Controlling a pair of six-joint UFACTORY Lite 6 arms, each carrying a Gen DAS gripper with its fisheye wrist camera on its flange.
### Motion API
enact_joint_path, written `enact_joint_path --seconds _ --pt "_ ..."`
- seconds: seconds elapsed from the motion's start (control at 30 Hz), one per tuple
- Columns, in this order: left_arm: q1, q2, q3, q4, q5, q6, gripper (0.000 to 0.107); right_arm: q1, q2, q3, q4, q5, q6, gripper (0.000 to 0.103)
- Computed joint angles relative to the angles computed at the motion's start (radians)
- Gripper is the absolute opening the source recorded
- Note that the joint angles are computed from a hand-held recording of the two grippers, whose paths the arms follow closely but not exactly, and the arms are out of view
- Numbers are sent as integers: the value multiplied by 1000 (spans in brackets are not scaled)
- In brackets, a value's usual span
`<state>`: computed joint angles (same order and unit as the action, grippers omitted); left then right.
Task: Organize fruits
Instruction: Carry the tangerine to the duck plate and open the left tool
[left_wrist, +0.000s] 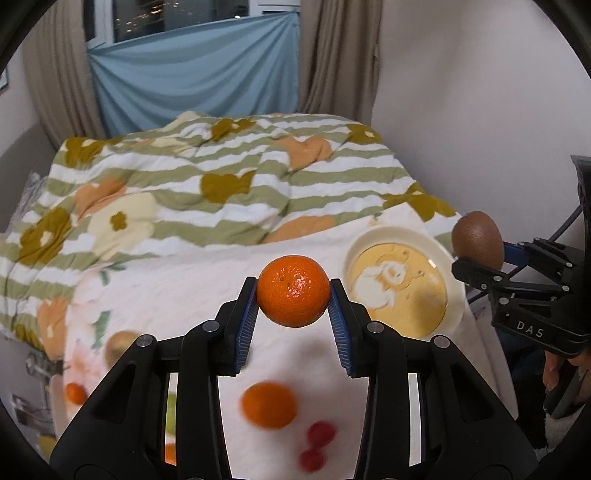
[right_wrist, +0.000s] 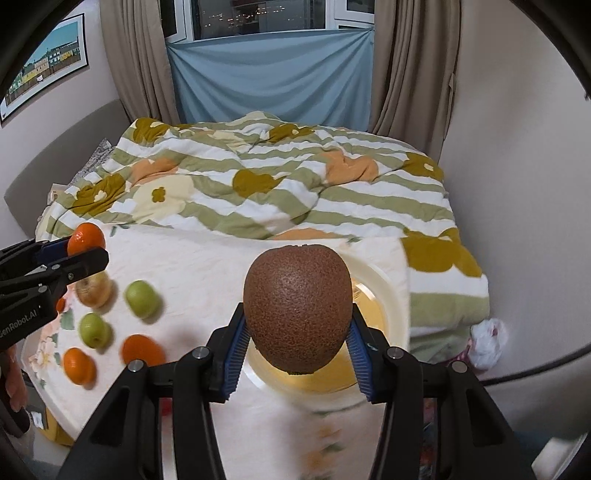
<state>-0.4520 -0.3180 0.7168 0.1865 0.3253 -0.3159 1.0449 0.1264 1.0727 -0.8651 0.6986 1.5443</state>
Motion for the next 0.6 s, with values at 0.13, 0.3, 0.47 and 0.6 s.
enact_joint_path --seconds 0.13,0.3,0.47,0.6 --pt "-73 209 124 50 -63 -76 45 -101 -36 -71 -15 -77 -25 46" --pt "-110 467 291 -168 -119 154 45 -195 -49 -127 -35 -137 -9 46" --pt "-131 707 493 -426 -95 441 45 -251 -64 -172 -40 -169 38 46" --pt "-144 839 614 -520 -62 564 45 -282 -74 -206 -40 -187 82 46"
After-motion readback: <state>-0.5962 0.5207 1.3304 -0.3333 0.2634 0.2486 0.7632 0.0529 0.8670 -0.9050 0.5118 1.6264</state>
